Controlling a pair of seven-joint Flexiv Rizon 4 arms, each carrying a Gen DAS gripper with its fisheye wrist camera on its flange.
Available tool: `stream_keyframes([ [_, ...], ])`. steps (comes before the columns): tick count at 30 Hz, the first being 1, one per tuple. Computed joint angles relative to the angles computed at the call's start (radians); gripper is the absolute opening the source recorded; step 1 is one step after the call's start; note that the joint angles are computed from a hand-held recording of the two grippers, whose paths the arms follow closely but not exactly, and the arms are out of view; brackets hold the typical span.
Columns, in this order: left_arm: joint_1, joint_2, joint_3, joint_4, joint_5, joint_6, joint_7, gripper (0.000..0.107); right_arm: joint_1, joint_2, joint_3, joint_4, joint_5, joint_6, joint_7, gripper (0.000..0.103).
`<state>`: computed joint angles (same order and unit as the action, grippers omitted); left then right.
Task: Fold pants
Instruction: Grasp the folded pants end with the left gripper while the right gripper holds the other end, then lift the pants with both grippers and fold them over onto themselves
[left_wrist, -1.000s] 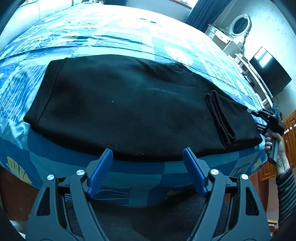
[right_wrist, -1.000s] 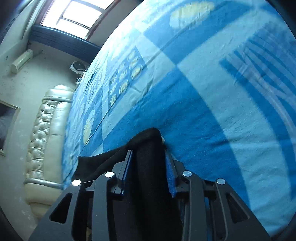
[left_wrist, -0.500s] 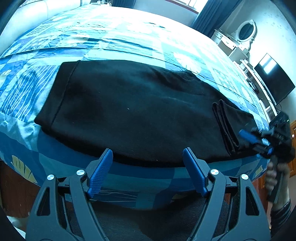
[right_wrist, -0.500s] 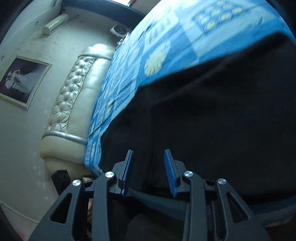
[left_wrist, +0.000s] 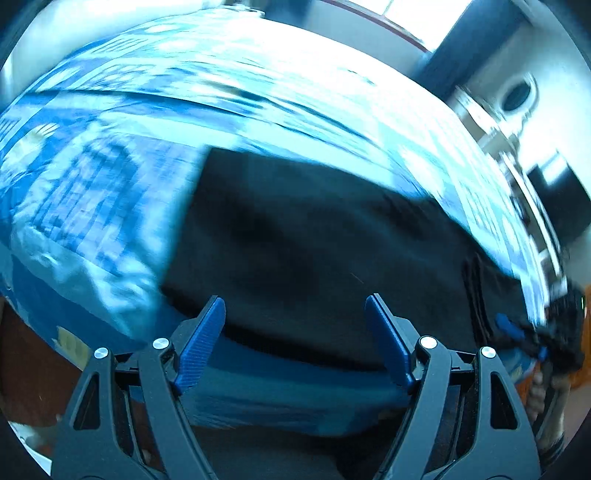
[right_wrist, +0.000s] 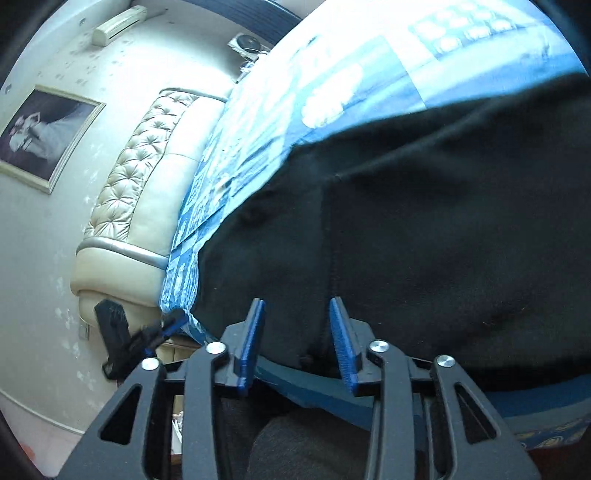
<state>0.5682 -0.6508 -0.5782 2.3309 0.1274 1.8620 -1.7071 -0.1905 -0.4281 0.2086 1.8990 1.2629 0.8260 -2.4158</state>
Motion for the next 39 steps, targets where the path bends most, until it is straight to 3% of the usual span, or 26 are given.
stream_keyframes([
  [3, 0.097, -0.058, -0.023, -0.042, 0.011, -0.012, 0.025, 0.078, -0.001, -0.004, 0.005, -0.002, 0.013, -0.015, -0.009, 0.049],
  [6, 0.272, -0.203, -0.16, -0.108, 0.031, -0.108, 0.104, 0.078, 0.015, -0.008, 0.008, -0.005, 0.006, -0.006, -0.011, 0.051],
  [8, 0.348, -0.305, -0.232, -0.151, 0.006, -0.19, 0.168, 0.078, 0.012, -0.008, 0.009, -0.006, 0.014, -0.004, -0.017, 0.058],
  [14, 0.431, -0.442, -0.347, -0.17, -0.026, -0.238, 0.323, 0.078, 0.007, -0.024, 0.001, -0.008, 0.045, 0.028, -0.031, 0.066],
  [19, 0.414, -0.466, -0.367, -0.144, -0.062, -0.223, 0.399, 0.078, -0.003, -0.04, 0.006, -0.012, 0.046, 0.034, -0.031, 0.067],
  [20, 0.425, -0.489, -0.384, -0.14, -0.071, -0.219, 0.405, 0.073, -0.003, -0.038, 0.007, -0.011, 0.043, 0.036, -0.031, 0.067],
  [24, 0.427, -0.539, -0.413, -0.152, -0.123, -0.251, 0.392, 0.042, -0.003, -0.037, 0.013, -0.013, 0.048, 0.041, -0.035, 0.07],
  [26, 0.416, -0.534, -0.406, -0.155, -0.135, -0.257, 0.385, 0.019, -0.003, -0.036, 0.014, -0.012, 0.046, 0.043, -0.039, 0.07],
  [32, 0.391, -0.474, -0.406, -0.131, -0.138, -0.219, 0.336, 0.013, 0.004, -0.027, 0.012, -0.006, 0.055, 0.085, -0.047, 0.077],
  [34, 0.399, -0.457, -0.426, -0.12, -0.128, -0.209, 0.316, 0.013, 0.011, -0.017, 0.011, 0.0, 0.055, 0.116, -0.043, 0.083],
  [39, 0.395, -0.38, -0.462, -0.11, -0.105, -0.207, 0.276, 0.013, 0.048, -0.001, 0.003, 0.015, 0.005, 0.224, 0.007, 0.085],
])
